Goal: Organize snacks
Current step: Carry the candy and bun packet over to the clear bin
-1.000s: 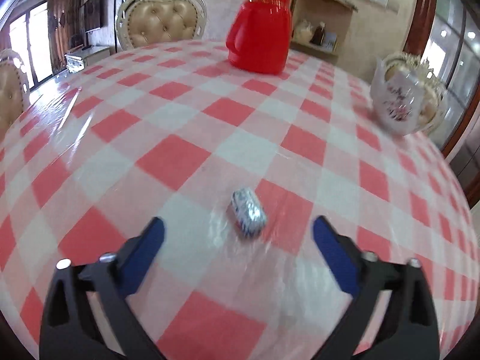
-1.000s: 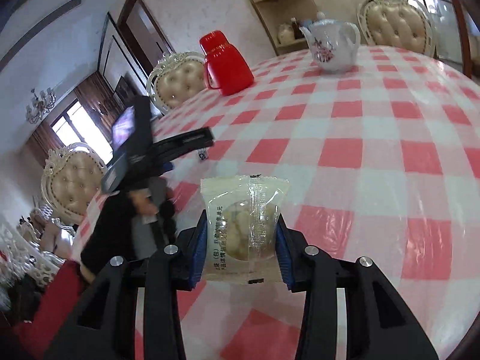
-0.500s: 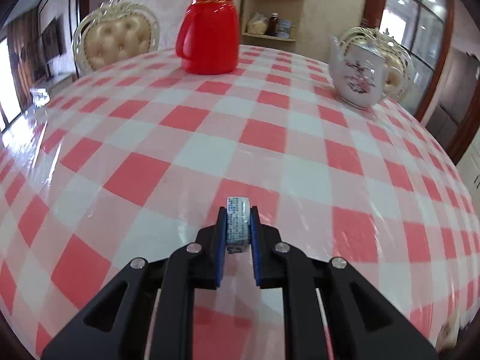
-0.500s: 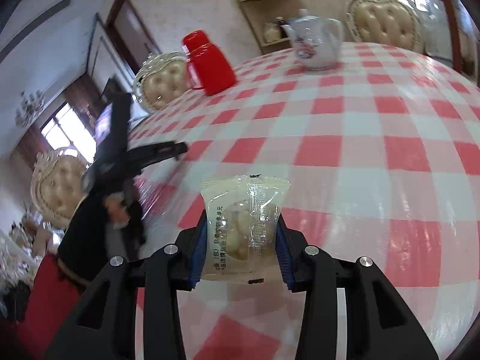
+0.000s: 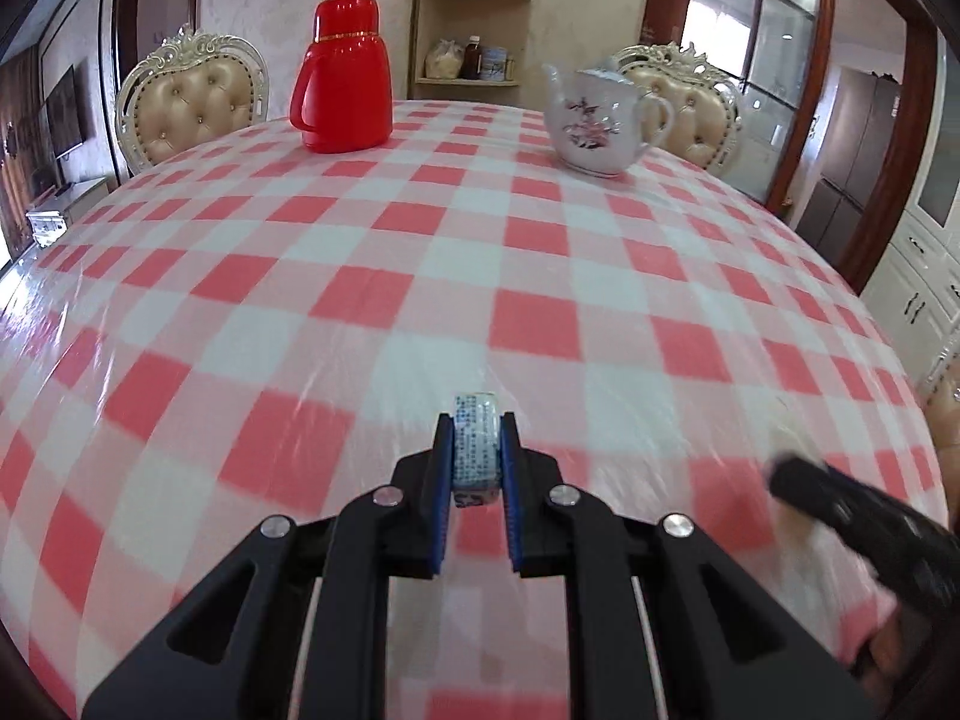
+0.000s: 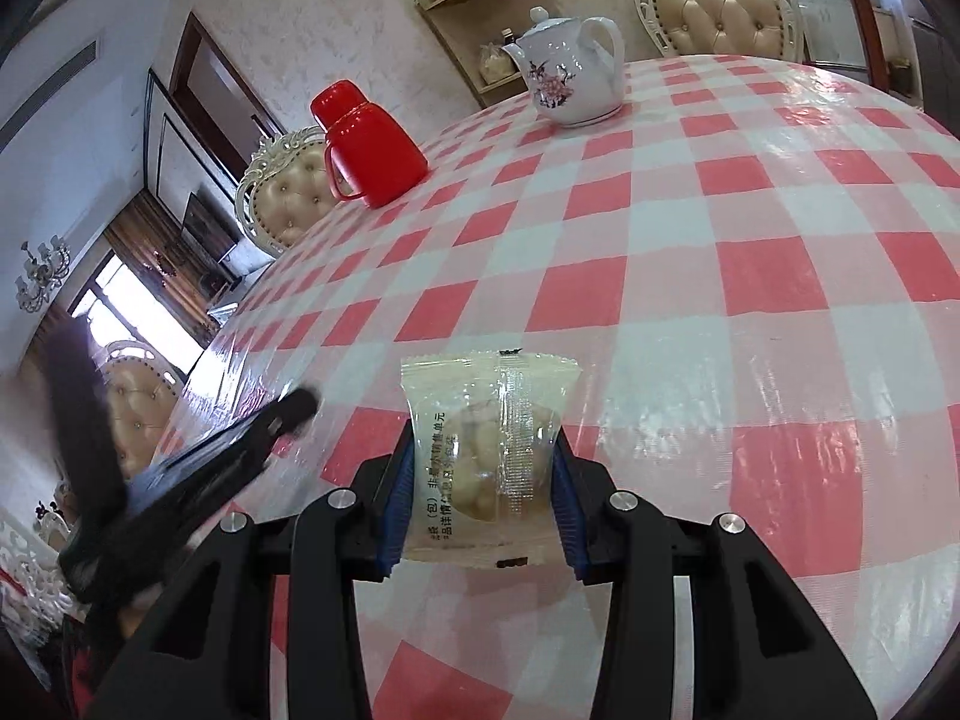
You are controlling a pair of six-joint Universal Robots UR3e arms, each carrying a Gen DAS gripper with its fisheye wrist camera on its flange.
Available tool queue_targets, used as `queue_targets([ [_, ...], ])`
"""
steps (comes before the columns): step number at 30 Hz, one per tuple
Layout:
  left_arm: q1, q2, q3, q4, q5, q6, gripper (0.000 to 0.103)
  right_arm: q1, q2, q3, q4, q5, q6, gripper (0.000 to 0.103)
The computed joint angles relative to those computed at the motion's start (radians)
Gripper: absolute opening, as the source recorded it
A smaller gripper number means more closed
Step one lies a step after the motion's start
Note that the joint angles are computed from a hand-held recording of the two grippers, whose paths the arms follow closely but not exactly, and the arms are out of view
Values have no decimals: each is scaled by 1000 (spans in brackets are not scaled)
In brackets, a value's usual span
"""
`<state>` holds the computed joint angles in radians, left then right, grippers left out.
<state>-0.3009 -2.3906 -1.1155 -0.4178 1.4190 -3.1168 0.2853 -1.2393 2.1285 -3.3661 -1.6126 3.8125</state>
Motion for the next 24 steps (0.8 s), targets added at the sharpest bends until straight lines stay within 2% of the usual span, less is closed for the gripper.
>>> queue_targets([
  [4,10,156,-285,156,-10,-18,15,5,-12,19,-12,27,36,41],
  [6,19,218,-408,218,-14,-32,15,42,-23,19,-8,3,48,41],
  [14,46,390,-697,364,-39,-68,15,245,-15,14,-24,-112,147,41],
  [24,96,604,-1048,520,-66,-29,15,440,45,-67,11,-220,228,41],
])
